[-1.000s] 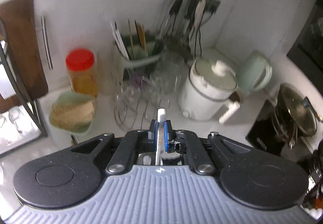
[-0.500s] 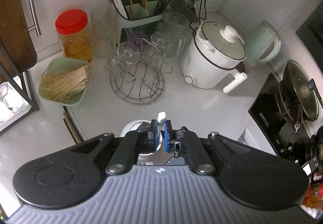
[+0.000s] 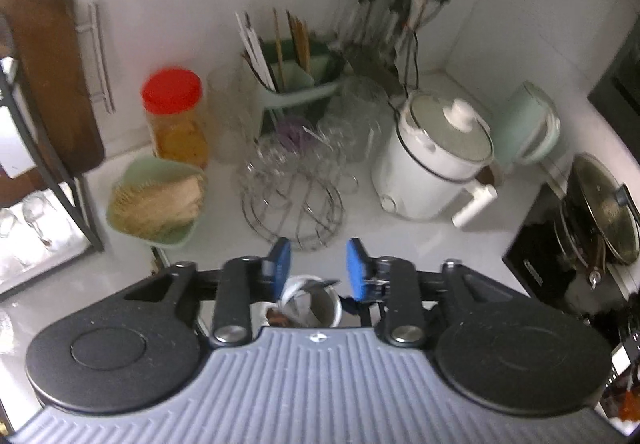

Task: Organize utensils
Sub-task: 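Lower the long white stick into the mug and open the left gripper, then move the open left gripper toward the dark chopsticks on the counter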

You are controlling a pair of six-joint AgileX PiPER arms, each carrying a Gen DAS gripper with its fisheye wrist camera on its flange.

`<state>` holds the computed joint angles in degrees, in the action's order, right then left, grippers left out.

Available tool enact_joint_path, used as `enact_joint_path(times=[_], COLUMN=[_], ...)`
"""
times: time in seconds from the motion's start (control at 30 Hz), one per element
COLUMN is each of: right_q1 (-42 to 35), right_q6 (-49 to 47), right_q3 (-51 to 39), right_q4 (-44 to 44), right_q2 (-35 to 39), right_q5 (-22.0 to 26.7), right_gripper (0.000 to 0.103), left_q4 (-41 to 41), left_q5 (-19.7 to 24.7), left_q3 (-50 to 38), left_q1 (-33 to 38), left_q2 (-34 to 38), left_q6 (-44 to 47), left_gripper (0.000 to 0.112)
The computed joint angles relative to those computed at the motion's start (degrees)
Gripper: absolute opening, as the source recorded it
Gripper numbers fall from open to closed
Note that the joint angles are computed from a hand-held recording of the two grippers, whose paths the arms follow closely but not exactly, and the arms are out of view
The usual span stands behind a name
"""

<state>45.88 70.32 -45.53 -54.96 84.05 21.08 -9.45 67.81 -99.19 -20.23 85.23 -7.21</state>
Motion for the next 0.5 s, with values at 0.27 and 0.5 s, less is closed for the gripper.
enact_joint_path(times=[0.27,0.5], right_q1=[0.32,0.68], right_q6=[2.44,8.24], right_q3=[0.48,1.81], right_q4=[-2.18,-7.9], right_q2=[-0.15,-0.51], right_q5=[-0.04,-0.55], right_gripper=[0.091,0.091], left_q4=[7.23,13.47], left_q5=[-9.16,-15.44], left_q3=[10.74,23.6], left_q1=[-0.8,0.0], left_q2=[-8.83,-15.28], left_q6=[-5.2,-13.84], left_gripper=[0.051,0.051])
